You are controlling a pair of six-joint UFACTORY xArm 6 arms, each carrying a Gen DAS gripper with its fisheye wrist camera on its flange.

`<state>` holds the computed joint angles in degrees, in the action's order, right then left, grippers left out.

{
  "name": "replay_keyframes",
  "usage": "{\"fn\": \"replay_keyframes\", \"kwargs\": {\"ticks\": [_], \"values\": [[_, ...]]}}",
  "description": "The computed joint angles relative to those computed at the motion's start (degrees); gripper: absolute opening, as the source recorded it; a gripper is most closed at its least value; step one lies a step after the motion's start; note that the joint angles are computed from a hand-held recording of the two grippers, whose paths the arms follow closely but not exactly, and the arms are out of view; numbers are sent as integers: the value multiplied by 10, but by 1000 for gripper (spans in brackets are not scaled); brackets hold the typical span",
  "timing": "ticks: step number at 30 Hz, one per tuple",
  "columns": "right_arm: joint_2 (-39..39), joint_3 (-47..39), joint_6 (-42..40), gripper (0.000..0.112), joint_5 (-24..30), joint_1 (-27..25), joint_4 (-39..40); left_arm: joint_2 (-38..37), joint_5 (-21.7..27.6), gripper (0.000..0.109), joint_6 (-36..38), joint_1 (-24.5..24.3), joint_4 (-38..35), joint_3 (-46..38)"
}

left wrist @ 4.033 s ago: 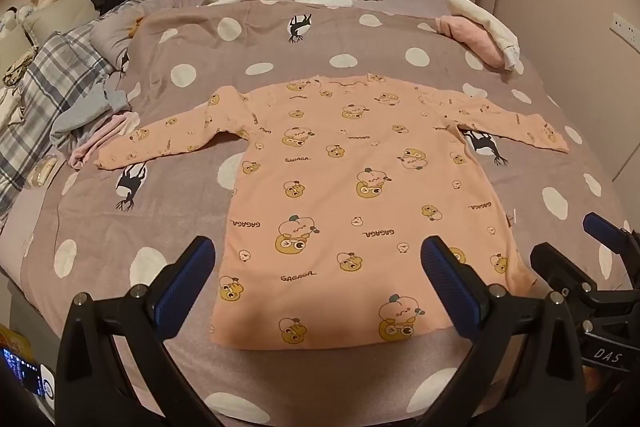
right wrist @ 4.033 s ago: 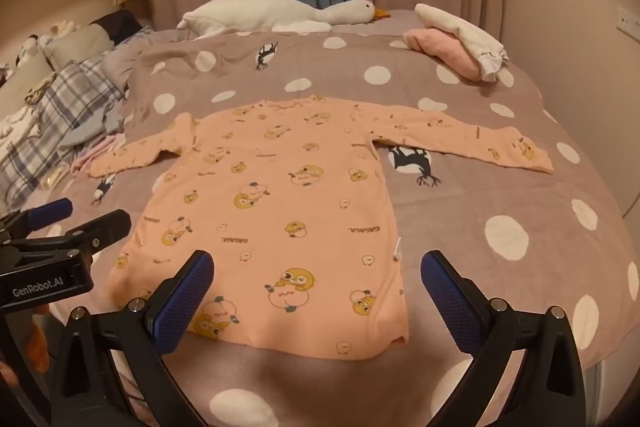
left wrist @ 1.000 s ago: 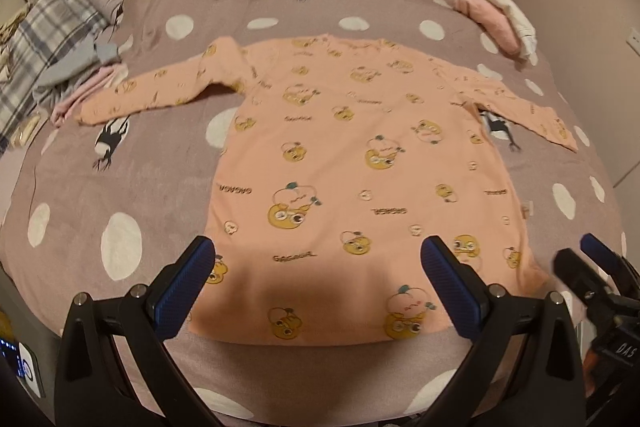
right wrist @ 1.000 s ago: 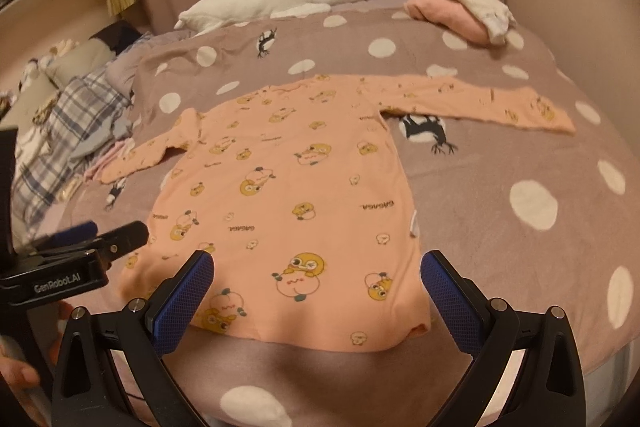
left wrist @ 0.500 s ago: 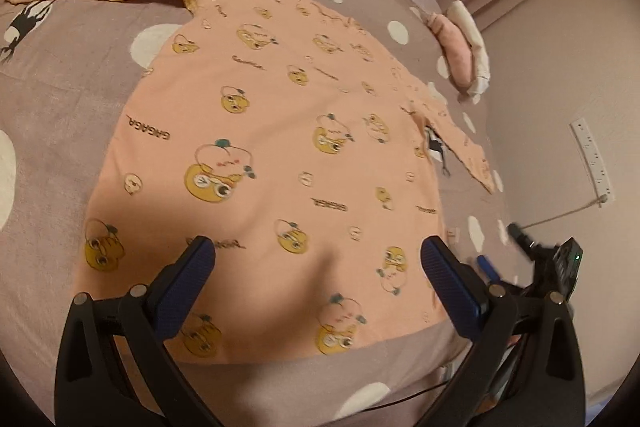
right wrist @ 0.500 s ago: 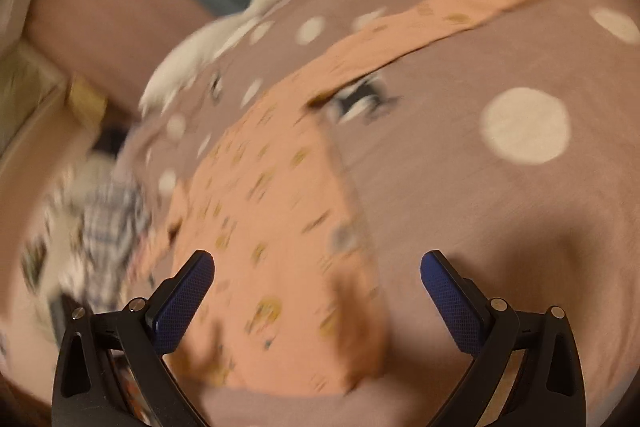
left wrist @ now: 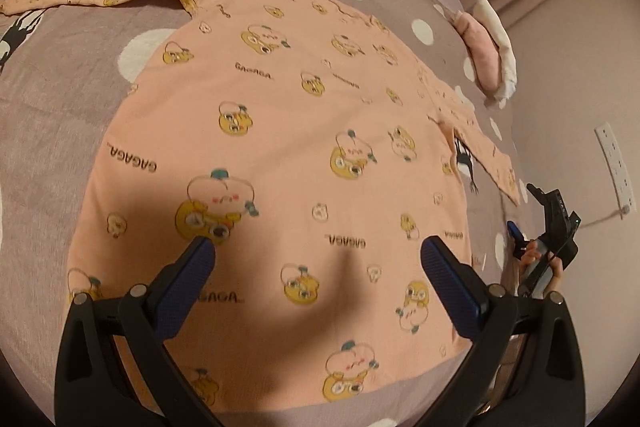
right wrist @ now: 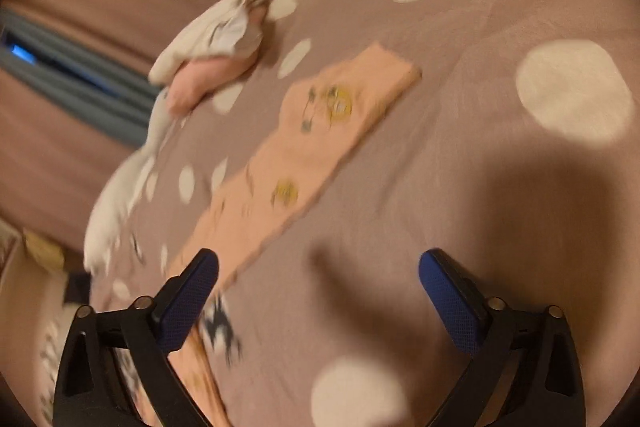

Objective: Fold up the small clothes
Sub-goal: 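Grasp the cuff of one pink sleeve with the right tool and lift, then fold the held sleeve across the shirt body with the right tool, release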

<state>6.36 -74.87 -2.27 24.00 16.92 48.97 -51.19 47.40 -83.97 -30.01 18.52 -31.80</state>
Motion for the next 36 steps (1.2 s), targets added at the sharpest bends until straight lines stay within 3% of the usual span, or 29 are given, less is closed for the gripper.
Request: {"fn": "replay_keyframes", "kwargs": {"ticks": [9, 14, 17, 27, 33, 36], "values": [[103, -114, -3, 58, -16, -27, 119, 36, 12, 103, 17, 25, -9, -27], [115, -121, 38, 11, -8, -37, 70, 49, 10, 103, 35, 33, -25, -32], [108, -114, 32, 8, -10, -38, 69, 49, 8, 103, 40, 35, -27, -32], [104, -208, 77, 7, 10, 8, -146, -10, 34, 103, 29, 31, -6, -6], [152, -368, 92, 7, 86, 82, -291, -81, 83, 103, 12, 30, 22, 14], [200, -477, 71, 7, 137, 143, -372, -115, 108, 103, 2, 29, 31, 26]]}}
